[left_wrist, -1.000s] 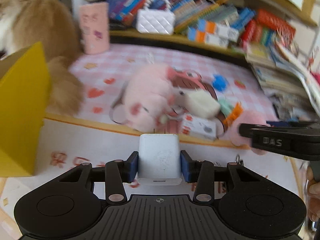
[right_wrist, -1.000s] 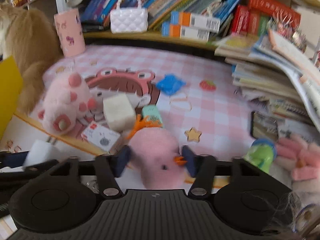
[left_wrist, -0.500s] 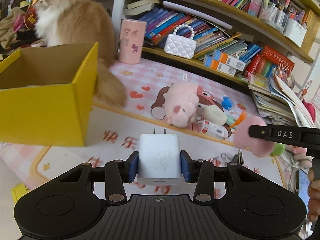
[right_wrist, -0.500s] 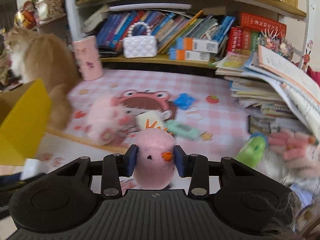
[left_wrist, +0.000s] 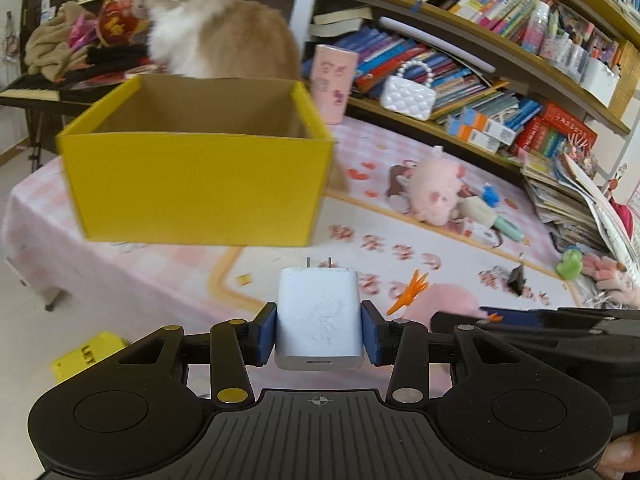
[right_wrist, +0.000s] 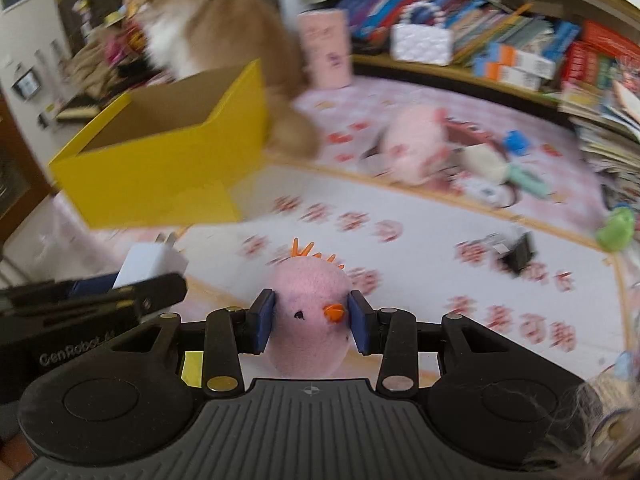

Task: Organize objects
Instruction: 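Carry the chick and charger into the yellow box and open both grippers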

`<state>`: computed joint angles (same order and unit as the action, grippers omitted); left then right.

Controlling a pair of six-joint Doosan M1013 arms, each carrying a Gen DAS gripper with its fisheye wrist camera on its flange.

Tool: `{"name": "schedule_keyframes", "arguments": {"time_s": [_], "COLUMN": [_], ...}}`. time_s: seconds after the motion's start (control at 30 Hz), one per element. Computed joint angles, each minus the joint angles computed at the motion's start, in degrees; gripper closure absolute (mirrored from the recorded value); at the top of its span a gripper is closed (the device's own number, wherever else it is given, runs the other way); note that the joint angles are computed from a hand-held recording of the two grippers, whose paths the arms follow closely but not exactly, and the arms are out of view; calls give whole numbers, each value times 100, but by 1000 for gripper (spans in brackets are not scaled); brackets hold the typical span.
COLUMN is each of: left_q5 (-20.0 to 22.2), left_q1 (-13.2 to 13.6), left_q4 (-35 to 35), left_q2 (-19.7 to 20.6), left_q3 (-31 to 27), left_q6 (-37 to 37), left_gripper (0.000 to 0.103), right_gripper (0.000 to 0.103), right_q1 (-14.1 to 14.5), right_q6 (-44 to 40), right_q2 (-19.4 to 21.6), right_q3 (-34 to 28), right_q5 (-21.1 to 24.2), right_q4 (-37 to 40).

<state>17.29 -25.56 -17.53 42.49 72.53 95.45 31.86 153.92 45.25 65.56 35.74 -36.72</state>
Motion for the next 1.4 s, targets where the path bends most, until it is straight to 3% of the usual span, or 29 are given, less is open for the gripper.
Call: {"name": "schedule_keyframes", "arguments": {"time_s": [0.2, 0.4, 0.67, 0.87, 1.0, 1.13, 1.3, 1.4], "left_q5": [-84, -309, -635, -1117, -1381, -1463, -1342, -1237], "left_q1": [212, 406, 610, 633, 617, 585, 522, 479], "left_q4": [-119, 32, 832, 1173, 2301, 4611, 4271, 4274], "left_q2": [-209, -403, -557, -583, -506, -309, 78, 309], "left_q3": [351, 680, 944, 966, 744, 257, -562, -993], "left_q6": [280, 309, -835, -1422, -2646, -4942, -4469, -4455], "left_gripper": [62, 62, 62, 62, 62, 62, 62, 62], "right_gripper": [67, 66, 67, 67, 67, 67, 69, 70], "right_q1": [193, 376, 532, 526, 432, 281, 109, -2], "right_q6": [-398, -284, -625, -1062, -1000, -848, -1002, -1419], "right_q2": [247, 451, 690, 789, 863, 1031, 1308, 1529], "right_q3": [-408, -741, -1251, -1556, -1807, -2253, -2841, -3287], "right_q5": [81, 23, 113, 216, 151, 21, -277, -387], "right_q4": [546, 549, 540, 473, 182, -260, -785, -605]}}
